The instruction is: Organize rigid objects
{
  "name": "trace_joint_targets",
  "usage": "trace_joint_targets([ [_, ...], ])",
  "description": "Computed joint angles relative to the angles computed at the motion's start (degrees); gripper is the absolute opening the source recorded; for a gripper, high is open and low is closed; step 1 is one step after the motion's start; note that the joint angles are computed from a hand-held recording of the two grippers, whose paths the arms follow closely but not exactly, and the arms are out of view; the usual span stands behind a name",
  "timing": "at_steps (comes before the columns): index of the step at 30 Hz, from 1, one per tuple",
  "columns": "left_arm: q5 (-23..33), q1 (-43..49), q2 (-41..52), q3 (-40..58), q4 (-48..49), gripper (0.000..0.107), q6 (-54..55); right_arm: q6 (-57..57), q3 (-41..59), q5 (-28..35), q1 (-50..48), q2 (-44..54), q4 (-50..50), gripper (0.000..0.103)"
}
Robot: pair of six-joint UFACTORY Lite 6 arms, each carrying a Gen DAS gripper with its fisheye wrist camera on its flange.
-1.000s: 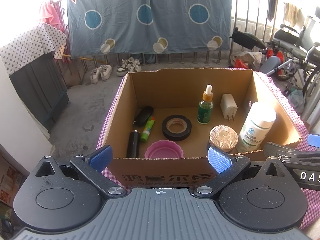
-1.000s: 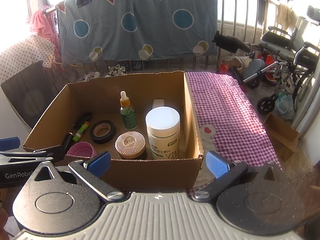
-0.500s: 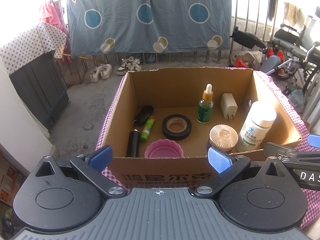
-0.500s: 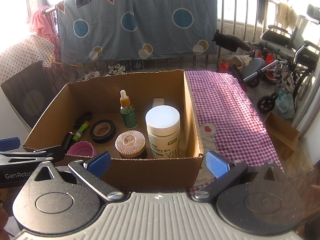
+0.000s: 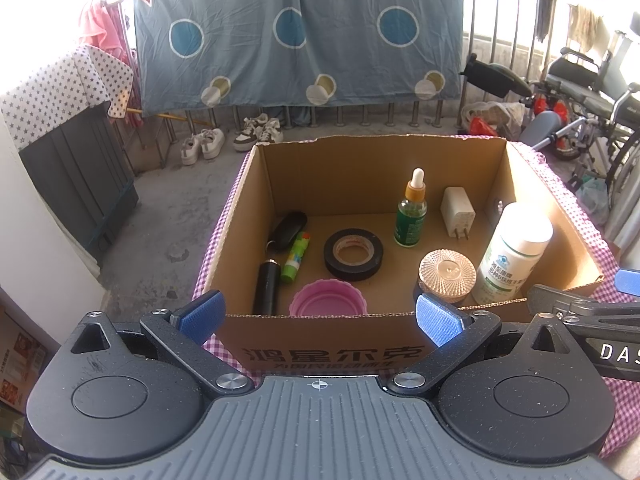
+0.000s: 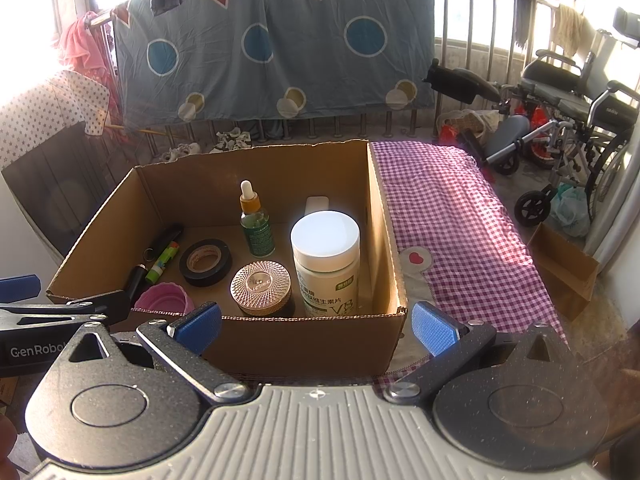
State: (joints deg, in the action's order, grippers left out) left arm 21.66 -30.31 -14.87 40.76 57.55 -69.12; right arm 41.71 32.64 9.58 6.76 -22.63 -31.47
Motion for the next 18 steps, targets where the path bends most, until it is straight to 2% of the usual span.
trace_joint_targets([
  [18, 0.11, -0.09, 0.02, 0.05, 0.10, 0.102, -0.11, -1.41, -0.17, 0.04, -0.20, -0.37, 1.51, 0.103],
])
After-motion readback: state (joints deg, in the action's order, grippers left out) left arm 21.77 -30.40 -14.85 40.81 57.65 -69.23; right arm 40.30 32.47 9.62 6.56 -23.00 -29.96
